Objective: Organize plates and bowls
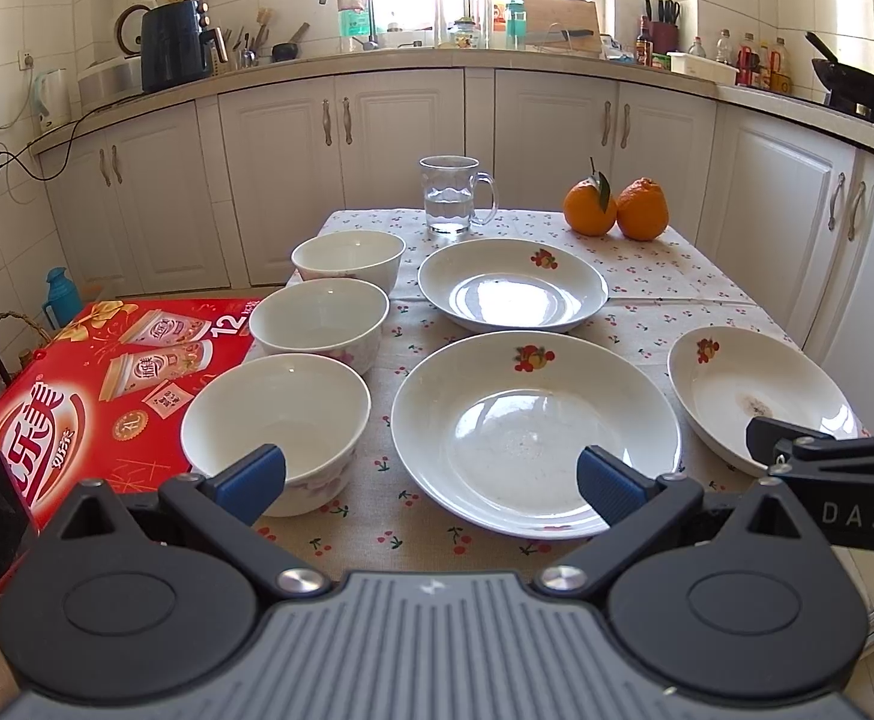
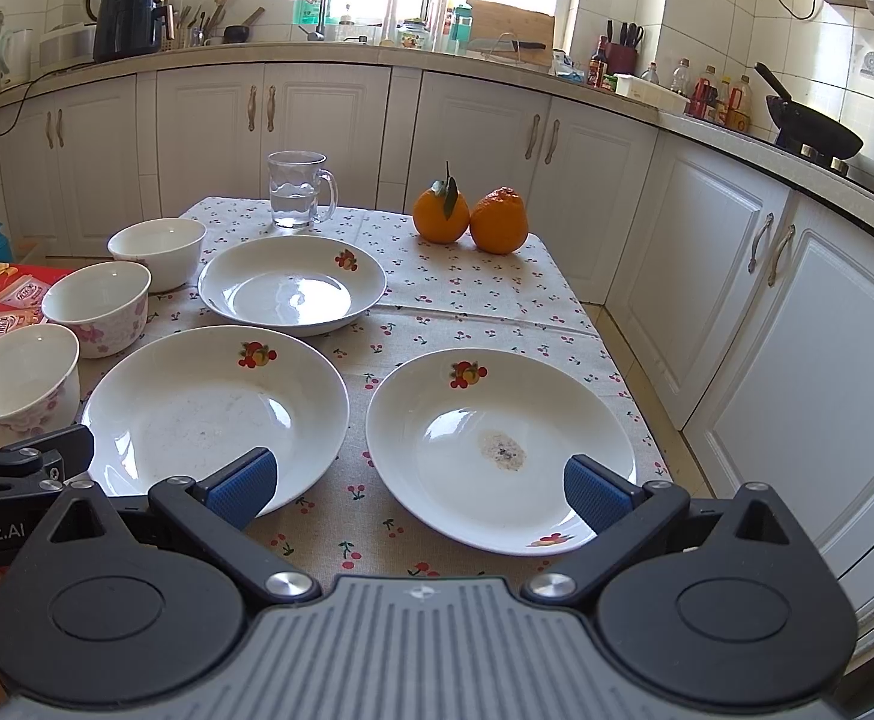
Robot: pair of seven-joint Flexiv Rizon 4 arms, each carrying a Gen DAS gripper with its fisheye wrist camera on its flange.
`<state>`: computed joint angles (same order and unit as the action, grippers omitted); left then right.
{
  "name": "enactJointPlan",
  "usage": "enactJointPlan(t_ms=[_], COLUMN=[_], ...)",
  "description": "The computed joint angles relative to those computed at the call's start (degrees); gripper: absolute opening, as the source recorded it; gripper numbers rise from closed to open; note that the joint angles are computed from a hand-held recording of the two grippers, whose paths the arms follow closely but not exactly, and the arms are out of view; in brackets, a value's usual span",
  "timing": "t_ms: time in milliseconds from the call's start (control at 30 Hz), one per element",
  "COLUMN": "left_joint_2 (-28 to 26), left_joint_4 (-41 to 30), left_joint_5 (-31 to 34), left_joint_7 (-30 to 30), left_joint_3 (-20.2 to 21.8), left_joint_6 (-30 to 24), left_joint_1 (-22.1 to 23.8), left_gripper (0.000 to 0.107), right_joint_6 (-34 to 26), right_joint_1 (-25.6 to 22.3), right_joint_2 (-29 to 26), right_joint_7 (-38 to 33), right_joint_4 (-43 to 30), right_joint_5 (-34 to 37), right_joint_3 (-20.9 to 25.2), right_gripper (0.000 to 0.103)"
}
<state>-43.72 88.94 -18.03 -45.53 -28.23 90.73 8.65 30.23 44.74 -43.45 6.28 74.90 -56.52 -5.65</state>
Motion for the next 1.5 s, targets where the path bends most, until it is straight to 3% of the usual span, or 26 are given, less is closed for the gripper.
enactJointPlan(t_ms=[800,1167,1500], left_joint_2=[-0.1,-0.8,-2.9], left_joint_4=[-0.4,-1.6,-3.5], left_joint_5=[0.2,-0.6,-0.9], left_joint_7=[0.4,3.7,8.7], left_joint_3=[-0.3,-2.6,-8.7], left_joint_6=[0.1,-1.8,-0.8], left_joint_1=[0.1,1.1,4.3], left_gripper=[0.102,0.102,0.103], right_joint_6=[-0.2,1.3,5.5], right_joint_1=[0.0,-0.6,-2.4], right_joint_2=[0.0,0.8,4.7], right_joint_7=[-0.3,-0.5,1.1], right_joint_4=[-0.2,1.1,7.1], right_joint_5=[-0.1,-1.1,-7.0], right_joint_3=[-0.1,0.0,-0.5], right_gripper=[0.103,0.103,0.103])
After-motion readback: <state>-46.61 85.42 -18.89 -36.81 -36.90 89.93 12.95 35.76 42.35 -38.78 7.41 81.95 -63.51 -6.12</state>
